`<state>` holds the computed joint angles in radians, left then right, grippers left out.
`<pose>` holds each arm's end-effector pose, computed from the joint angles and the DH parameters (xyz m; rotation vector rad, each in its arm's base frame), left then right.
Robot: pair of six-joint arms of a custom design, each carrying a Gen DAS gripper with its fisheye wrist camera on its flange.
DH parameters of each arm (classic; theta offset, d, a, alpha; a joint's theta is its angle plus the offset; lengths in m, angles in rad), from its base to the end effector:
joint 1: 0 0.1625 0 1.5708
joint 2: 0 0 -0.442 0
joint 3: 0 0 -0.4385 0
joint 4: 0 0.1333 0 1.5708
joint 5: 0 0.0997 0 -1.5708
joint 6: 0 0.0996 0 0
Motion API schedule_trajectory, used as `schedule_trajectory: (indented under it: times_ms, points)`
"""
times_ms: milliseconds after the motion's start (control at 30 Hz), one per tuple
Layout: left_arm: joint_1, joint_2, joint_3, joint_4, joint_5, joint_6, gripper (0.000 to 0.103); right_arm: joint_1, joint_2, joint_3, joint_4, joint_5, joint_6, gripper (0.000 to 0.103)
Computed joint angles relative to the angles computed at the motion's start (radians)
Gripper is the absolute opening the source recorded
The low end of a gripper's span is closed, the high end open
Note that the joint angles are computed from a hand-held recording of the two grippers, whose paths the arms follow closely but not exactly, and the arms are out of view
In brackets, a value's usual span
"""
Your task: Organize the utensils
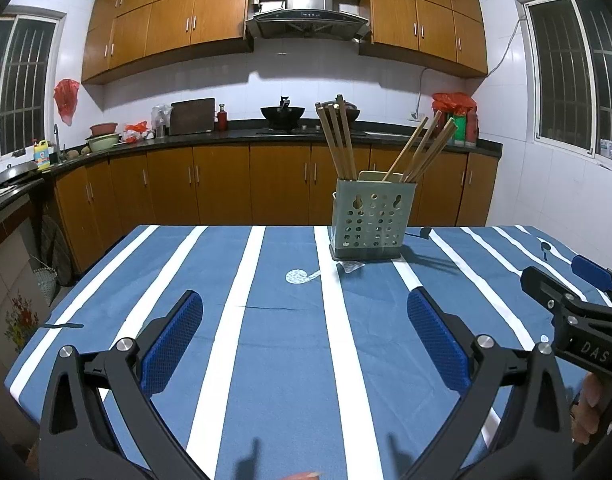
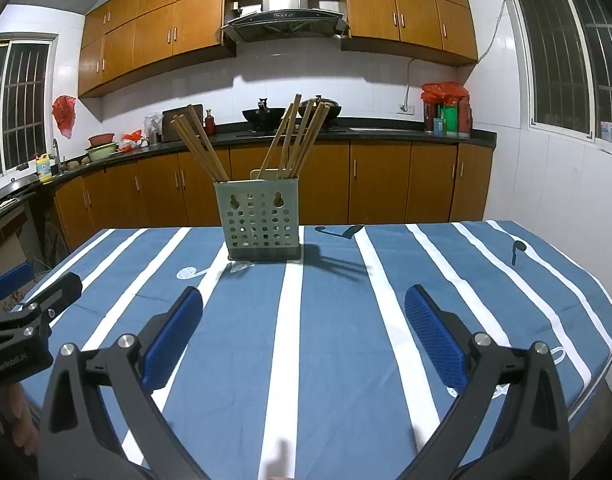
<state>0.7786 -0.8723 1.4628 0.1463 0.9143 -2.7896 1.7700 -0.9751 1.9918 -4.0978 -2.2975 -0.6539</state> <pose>-0.3193 -0.5876 0.1300 1.0008 2.2270 -1.2232 0.1764 -0.5347 0.2505 0.1516 -1.8254 1.4337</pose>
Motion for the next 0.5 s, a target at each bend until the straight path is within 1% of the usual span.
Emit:
schedule_trajectory:
  times_ms: [500]
  points:
    - [0.000, 0.001, -0.003, 0.003, -0.001, -0.003, 0.101, 0.001, -0.002, 0.001, 0.002, -0.001, 0.002, 0.099]
